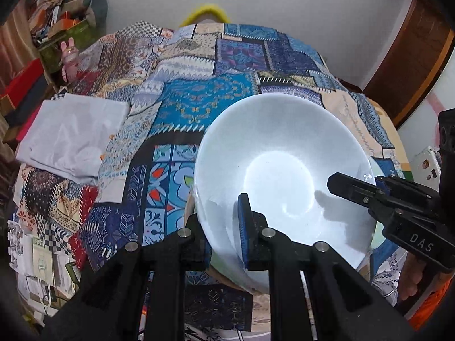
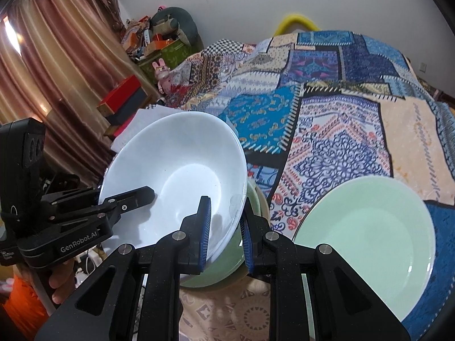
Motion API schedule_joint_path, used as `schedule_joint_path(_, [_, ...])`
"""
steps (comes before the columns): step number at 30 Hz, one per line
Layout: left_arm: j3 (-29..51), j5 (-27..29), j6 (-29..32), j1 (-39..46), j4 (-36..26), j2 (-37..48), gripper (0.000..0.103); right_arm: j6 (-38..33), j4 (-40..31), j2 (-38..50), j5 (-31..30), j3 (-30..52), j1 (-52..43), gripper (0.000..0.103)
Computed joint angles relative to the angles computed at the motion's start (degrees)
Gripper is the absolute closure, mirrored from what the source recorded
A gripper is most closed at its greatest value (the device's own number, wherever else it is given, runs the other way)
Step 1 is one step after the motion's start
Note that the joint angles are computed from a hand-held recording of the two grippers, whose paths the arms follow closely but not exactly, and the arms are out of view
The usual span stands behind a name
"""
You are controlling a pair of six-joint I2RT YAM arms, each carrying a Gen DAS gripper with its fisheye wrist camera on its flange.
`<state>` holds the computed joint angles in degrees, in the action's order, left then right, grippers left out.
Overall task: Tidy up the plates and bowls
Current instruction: 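Lower the white bowl into the mint green bowl and open both grippers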
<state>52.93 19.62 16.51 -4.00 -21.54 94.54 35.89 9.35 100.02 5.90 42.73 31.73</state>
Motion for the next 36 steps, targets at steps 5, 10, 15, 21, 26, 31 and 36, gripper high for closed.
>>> schedule_joint_path(5, [-0.2,-0.42,0.64,0.48,0.68,2.74,0.088,0.84,0.62,2.6,-1.42,0.39,-0.03,0.085])
schedule_joint_path(10, [-0.6,-1.78,1.17,-0.04,1.6,4.5,0.088,1.25,0.62,4.11,-2.16,0.7,0.02,0.085])
schedule_joint_path(15, [-0.35,-1.8,1.31,0.13,1.86,6.15,0.088,1.34,0.56,5.1,-2.65,0.77,0.34,0.085])
schedule_joint_path(21, [-0.13,-0.78,1.43,0.65,2.13,7.07,0.088,0.42,-2.09,5.43,-1.17,2.35,1.19,0.085])
schedule_joint_path(26, [-0.16,-0.97,1.6,0.71,2.62,7.72,0.088,0.62,-2.24,3.67,0.14,1.47,1.1,0.085])
schedule_joint_path(31, [-0.88,-1.84,1.21,-0.51,4.04,8.3,0.088,-0.06,-3.66,3.77,2.15,1.43,1.18,0.081])
schedule_joint_path(36, [-1.43,-4.7,1.2,-2.35,4.05,6.88,0.085,0.18,-2.61,2.42,1.63,-0.34,0.75,0.081])
